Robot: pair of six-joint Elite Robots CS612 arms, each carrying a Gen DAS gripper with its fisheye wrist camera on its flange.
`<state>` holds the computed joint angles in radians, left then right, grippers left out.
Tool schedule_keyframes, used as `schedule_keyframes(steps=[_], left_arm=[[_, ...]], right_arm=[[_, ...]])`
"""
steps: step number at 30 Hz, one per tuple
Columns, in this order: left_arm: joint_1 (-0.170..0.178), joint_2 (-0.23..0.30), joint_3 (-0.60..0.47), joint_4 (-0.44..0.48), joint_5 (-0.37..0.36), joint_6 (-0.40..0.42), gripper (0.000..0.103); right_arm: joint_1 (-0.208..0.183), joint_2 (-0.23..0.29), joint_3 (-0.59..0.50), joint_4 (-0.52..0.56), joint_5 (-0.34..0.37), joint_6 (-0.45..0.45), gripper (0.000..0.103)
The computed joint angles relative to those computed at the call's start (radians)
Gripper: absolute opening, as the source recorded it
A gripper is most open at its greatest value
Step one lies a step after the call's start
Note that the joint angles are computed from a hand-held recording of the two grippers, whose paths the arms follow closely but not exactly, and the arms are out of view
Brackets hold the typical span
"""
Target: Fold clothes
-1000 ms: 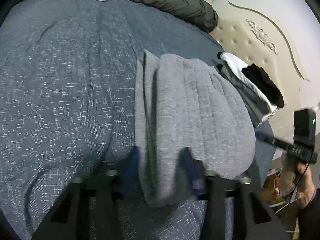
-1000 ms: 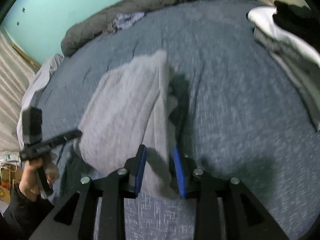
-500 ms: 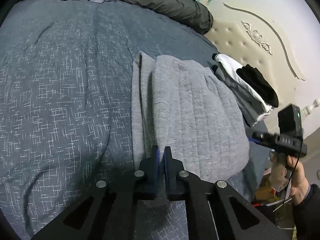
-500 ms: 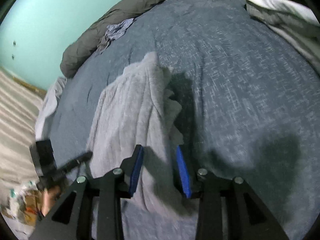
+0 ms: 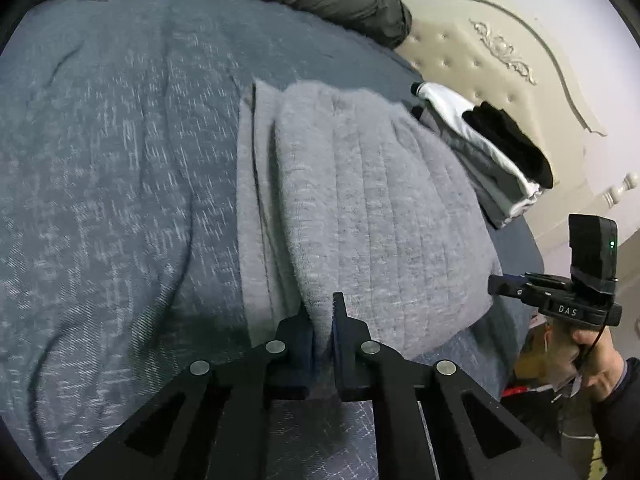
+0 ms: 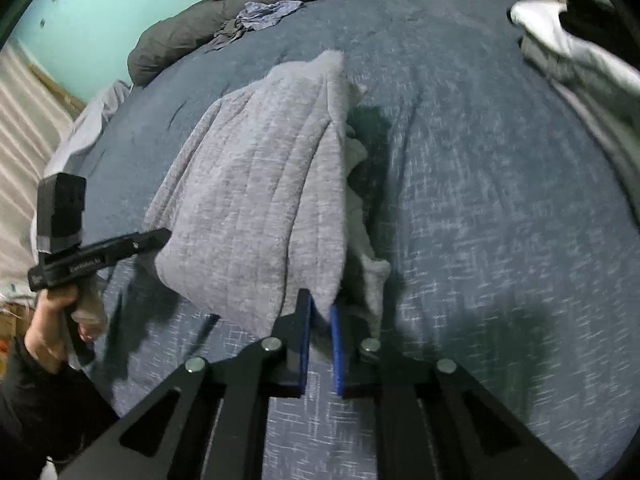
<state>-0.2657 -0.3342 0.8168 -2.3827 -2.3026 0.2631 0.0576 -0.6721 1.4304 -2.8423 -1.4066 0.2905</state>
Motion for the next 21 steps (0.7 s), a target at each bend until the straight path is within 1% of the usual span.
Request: schedule_keyframes(steps=[3,5,7,9,10,11,13,14,15,16,17,18,19,21], left_arm=[[0.004,0.009,-0.014,0.02,-0.009,-0.004,0.007],[0.0,0.006,-0.005,0.013,0.013,0.0,0.007],[-0.002,0.002,0.003,0.003,0.016,-0.006,0.008],[-0.002,-0.002,0.004,-0.005,0.022,-0.02,0.012],[-0.002,-0.005,0.006,-0.01,0.029,-0.027,0.012],[-0.002,-0.01,0.011,-0.019,0.045,-0.035,0.013],[-0.003,-0.021,0.02,-0.046,0.075,-0.051,0.016],[-0.002,-0.025,0.023,-0.064,0.085,-0.058,0.018],[-0.003,-0.029,0.026,-0.088,0.089,-0.063,0.023],[-0.004,-0.031,0.029,-0.113,0.092,-0.067,0.027],[-0.006,-0.034,0.031,-0.139,0.095,-0.072,0.034],[-0.009,-0.033,0.027,-0.145,0.091,-0.067,0.036],[-0.012,-0.03,0.02,-0.146,0.084,-0.061,0.036],[-0.019,-0.024,0.006,-0.148,0.071,-0.047,0.036]], right_arm=[[-0.006,0.0,0.007,0.008,-0.015,-0.009,0.006],[-0.018,0.012,0.005,0.025,-0.004,0.016,0.003],[-0.023,0.015,0.008,0.031,0.007,0.03,0.004],[-0.026,0.006,0.011,0.034,-0.002,0.04,0.004],[-0.025,-0.001,0.012,0.032,-0.016,0.037,0.005],[-0.022,-0.01,0.015,0.019,-0.037,0.027,0.009],[-0.018,-0.026,0.014,-0.013,-0.073,0.004,0.009],[-0.019,-0.028,0.008,-0.035,-0.07,-0.007,0.009],[-0.019,-0.026,-0.004,-0.05,-0.056,-0.02,0.009],[-0.017,-0.02,-0.025,-0.051,-0.048,-0.039,0.009],[-0.013,-0.007,-0.054,-0.038,-0.048,-0.058,0.009],[-0.009,0.006,-0.085,-0.023,-0.049,-0.077,0.009],[-0.005,0.02,-0.116,-0.008,-0.05,-0.095,0.009],[0.005,0.058,-0.181,0.025,-0.055,-0.095,0.009]])
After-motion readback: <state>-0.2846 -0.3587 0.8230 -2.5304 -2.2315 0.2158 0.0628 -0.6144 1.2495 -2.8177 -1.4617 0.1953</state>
